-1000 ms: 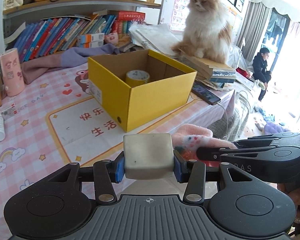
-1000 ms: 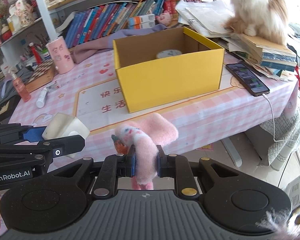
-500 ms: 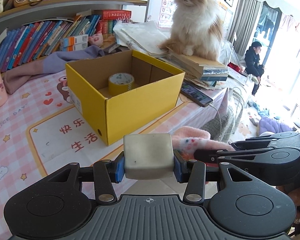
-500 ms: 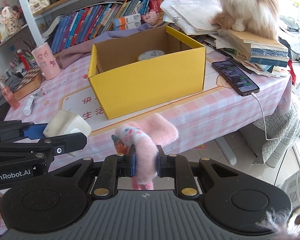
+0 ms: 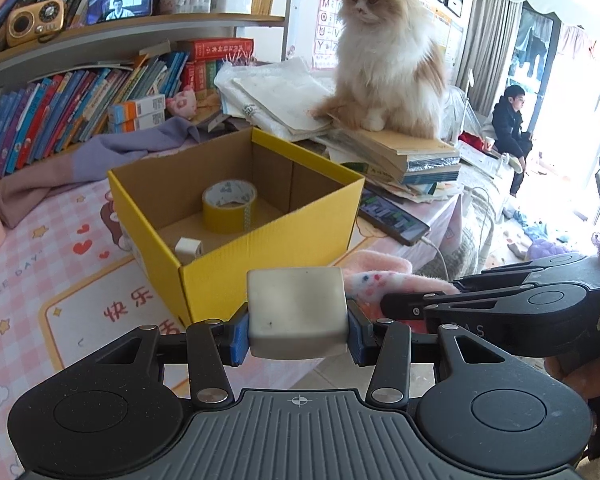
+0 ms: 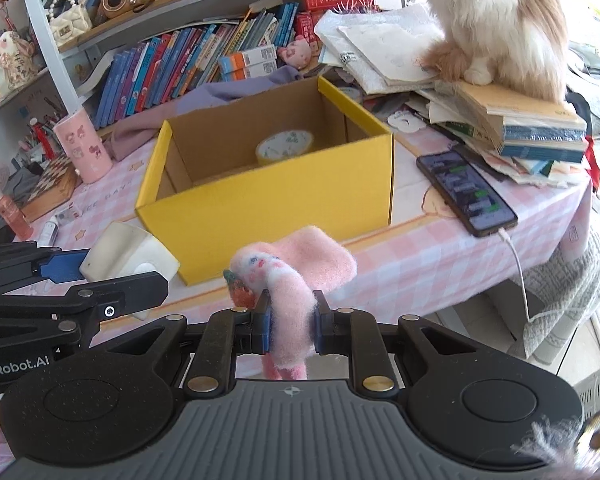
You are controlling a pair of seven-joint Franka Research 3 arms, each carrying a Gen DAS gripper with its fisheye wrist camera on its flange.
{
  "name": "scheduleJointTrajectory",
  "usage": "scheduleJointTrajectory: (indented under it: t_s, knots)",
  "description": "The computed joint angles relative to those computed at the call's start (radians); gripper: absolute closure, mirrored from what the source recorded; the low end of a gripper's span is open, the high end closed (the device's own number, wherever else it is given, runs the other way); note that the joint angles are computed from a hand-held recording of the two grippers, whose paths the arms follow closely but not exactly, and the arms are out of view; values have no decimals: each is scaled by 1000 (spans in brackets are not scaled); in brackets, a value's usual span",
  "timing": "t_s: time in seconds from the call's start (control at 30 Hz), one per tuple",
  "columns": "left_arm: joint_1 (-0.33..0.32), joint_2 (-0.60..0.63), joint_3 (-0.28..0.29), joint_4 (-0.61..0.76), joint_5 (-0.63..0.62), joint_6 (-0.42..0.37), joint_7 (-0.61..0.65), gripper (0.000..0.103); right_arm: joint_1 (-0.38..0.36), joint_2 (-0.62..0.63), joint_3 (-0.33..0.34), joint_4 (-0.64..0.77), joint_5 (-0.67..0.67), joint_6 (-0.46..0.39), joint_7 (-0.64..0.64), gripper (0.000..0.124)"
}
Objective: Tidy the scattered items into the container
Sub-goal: 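Lower the white soap bar and pink glove with both tools into the box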
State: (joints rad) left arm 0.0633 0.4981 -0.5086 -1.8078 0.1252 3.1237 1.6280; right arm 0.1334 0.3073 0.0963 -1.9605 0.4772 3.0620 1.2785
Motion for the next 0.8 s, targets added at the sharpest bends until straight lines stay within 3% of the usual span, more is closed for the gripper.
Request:
scheduleJointTrajectory:
  t_s: [0.17,0.33,0.47,0.57,0.8]
  knots:
    - [-104,29,101,76,28,14,-61,58,-79,39,69,66,56,18,-119,106]
    - [-189,67,191,158,64,45,-145,58,-215,91,218,151,154,85,-317,106]
    - [-294,95,322,231,98,48,-251,58,-299,152,313,251,204,69,-457,106]
    - [-365,123,417,291,132,31,-333,58,-298,207,310,345,219,10,-518,107]
    - [-501,206,628,437,207,-10,-548,58,-216,351,223,591,210,-128,-589,106]
